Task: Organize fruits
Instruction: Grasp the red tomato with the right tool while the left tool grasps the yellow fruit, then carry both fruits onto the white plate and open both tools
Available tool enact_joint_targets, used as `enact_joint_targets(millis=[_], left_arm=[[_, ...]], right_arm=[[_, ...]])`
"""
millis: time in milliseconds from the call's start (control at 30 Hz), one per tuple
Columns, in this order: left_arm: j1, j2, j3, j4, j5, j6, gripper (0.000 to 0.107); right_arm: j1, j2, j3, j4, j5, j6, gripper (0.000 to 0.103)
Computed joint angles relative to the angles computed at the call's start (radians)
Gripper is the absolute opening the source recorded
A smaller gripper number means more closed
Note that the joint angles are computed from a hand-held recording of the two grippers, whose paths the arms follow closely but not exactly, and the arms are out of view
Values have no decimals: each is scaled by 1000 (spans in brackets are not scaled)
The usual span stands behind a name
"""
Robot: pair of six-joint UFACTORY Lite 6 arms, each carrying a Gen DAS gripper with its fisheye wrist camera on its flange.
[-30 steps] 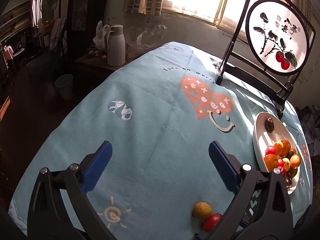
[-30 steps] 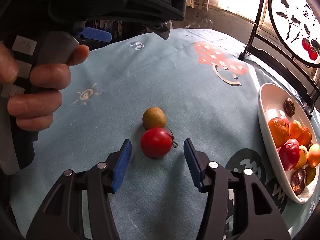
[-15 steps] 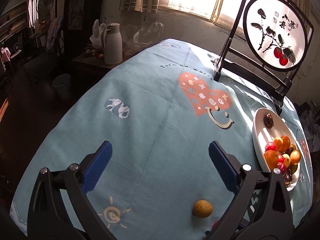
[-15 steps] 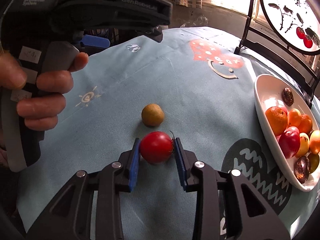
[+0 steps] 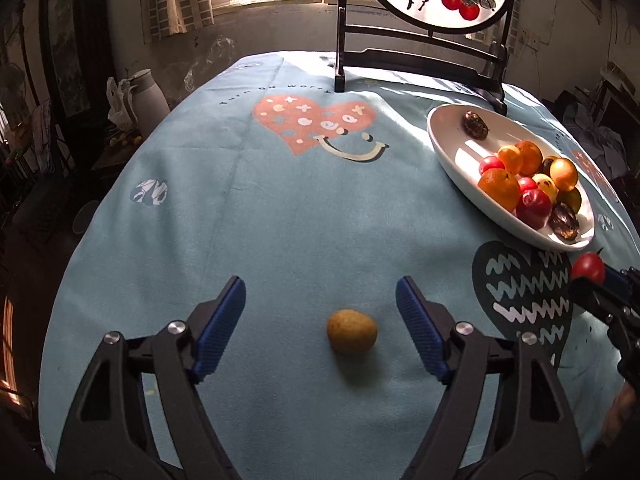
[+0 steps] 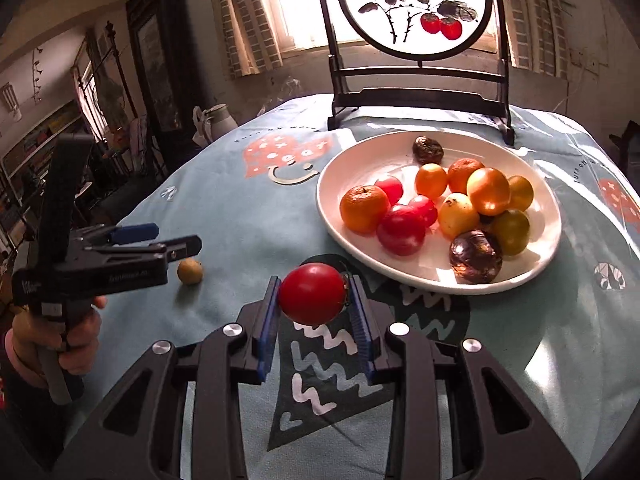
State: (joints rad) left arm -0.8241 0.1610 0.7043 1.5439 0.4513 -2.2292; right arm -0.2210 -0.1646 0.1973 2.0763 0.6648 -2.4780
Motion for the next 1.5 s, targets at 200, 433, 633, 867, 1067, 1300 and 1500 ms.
enact_joint_targets(millis=[200, 433, 633, 867, 1067, 1300, 1500], left_arm=[[-27, 4, -48, 148, -41, -145, 62], [-55, 84, 13, 68, -6, -38, 52], [-56, 100, 20, 62, -2, -31, 45], [-69, 103, 23, 49, 12, -11, 37], [-80, 112, 27, 48, 32, -7, 29], [-92, 83, -8, 84, 48, -64, 28], [-188, -16, -15, 90, 48, -116, 29]], right_arm=[[-79, 36, 41, -129, 16, 138, 34], [-72, 27, 32, -120, 8, 134, 34], [-41, 5, 22, -96, -19, 118, 35], [-22, 25, 32, -57, -39, 87, 35], [-3, 51, 39, -18, -51, 49, 35], [17, 46, 24, -7, -48, 16, 35], [-176, -64, -37, -358, 80, 197, 35]])
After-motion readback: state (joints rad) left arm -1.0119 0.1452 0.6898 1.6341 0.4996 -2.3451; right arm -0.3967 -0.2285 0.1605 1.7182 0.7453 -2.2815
